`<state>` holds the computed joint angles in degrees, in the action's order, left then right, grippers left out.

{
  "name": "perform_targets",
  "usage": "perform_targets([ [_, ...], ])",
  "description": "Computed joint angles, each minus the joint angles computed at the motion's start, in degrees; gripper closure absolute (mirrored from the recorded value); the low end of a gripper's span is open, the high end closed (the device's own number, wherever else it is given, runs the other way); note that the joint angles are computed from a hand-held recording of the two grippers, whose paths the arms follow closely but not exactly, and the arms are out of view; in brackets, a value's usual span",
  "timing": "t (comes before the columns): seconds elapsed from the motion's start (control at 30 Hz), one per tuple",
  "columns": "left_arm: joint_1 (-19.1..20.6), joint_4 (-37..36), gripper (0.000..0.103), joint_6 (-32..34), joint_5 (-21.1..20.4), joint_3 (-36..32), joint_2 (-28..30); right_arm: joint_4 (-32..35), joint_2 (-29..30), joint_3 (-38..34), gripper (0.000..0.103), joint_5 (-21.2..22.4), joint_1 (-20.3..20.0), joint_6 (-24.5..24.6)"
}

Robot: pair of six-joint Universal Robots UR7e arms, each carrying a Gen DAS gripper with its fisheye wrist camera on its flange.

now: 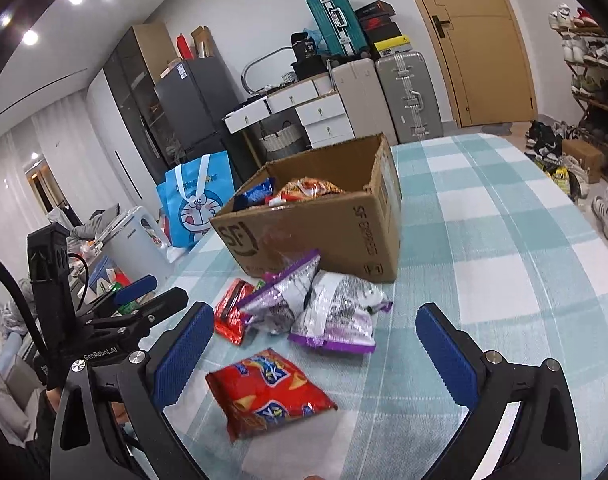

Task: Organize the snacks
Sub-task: 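Withdraw both tools and move the right tool to the red chip bag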

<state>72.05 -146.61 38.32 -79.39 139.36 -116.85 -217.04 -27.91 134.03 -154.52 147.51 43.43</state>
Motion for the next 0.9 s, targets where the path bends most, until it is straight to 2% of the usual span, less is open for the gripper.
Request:
perform_targets([
  [0.13,0.5,0.2,0.001,0.7,0.4,1.3,-0.9,3.2,0.4,0.1,0.001,0.7,0.6,3.8],
  [0.27,0.8,-0.7,0.001,2.3,1.0,2.5,-1.4,7.9,-0.1,-0.3,0.001,1.9,0.9,4.2],
  [0.43,2.6,0.4,0.001,2.8,0.3,2.3,-0.8,8.0,0.7,-0.9,0.001,3.4,1.0,4.5],
  [0.57,3.5,0.5,0.001,4.0,0.2,2.5,-0.9,13.1,0.9,-2.3,0.001,3.4,0.9,5.5],
  [0.73,4.2,0.3,0.001,4.0,-0.4,2.3,-0.3,13.5,1.4,-2.4,0.001,6.8,-1.5,6.3],
  [0.83,4.4,0.3,0.001,4.5,-0.8,2.2,-0.1,15.5,1.5,-2.6,0.001,6.9,-2.3,7.3],
  [0.9,4.4,0.2,0.001,4.9,-0.6,2.3,0.1,19.7,0.7,-2.6,0.001,6.2,-2.5,9.9],
])
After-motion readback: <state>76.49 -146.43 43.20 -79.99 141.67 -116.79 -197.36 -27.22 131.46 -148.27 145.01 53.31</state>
